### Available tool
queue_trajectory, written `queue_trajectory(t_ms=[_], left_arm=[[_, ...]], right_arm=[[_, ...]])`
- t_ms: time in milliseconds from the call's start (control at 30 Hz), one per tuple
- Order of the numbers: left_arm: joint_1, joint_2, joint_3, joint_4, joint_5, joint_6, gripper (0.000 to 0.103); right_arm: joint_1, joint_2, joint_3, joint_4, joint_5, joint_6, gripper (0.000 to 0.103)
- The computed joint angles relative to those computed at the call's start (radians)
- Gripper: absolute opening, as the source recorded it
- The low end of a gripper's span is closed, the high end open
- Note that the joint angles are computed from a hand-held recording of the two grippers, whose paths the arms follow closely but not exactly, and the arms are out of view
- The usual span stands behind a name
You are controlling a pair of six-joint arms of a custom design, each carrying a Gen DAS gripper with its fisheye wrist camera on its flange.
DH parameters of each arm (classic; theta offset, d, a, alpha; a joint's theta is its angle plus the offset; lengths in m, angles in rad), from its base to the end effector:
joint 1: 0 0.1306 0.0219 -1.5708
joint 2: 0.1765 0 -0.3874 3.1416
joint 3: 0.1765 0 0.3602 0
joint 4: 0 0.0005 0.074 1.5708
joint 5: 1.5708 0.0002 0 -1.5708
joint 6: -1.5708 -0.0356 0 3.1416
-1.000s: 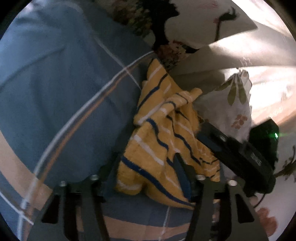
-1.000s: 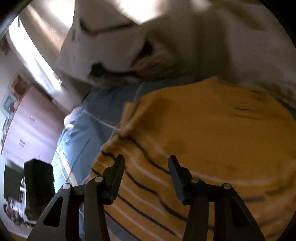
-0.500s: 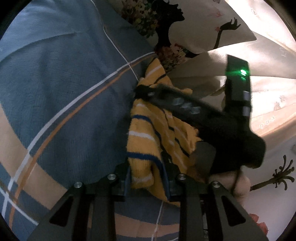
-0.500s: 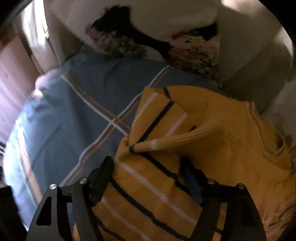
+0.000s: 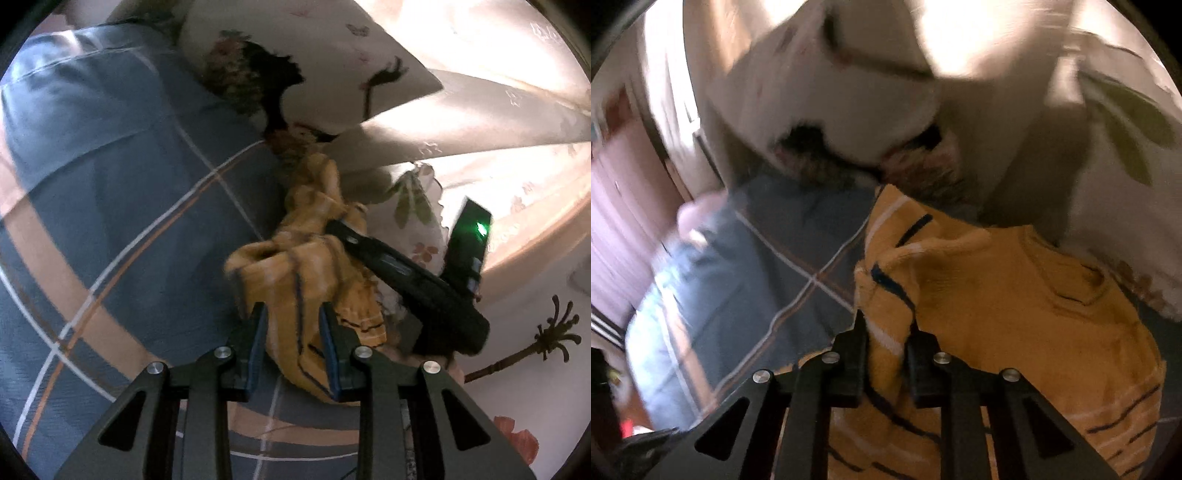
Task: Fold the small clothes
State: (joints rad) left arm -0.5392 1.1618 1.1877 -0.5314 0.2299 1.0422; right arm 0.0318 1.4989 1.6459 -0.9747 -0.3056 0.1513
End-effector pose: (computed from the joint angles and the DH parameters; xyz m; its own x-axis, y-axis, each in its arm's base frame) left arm 0.3283 -0.2065 0.4641 -0.7890 -0.5077 -0.3460 -0.0204 0.5845 -0.8112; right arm 0.4910 0.0258 0.4890 -0.6924 -0.1658 -0.7022 -0.3420 0.9324 0.1170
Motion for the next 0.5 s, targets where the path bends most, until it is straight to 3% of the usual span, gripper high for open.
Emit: queue_trajectory(t_ms=[300, 500], left_arm=[[-0.09, 0.168, 0.201, -0.08, 0.043, -0.07, 0.031], [-0.177, 0.321, 0.372, -0.125, 0.048, -0.113, 0.032]], right_arm=[[-0.371, 0.008, 0.008, -0.023, -0.267, -0.047, 0.017], [-0.537, 0.073, 0.023, -0.068, -0.366, -0.018, 0.017]])
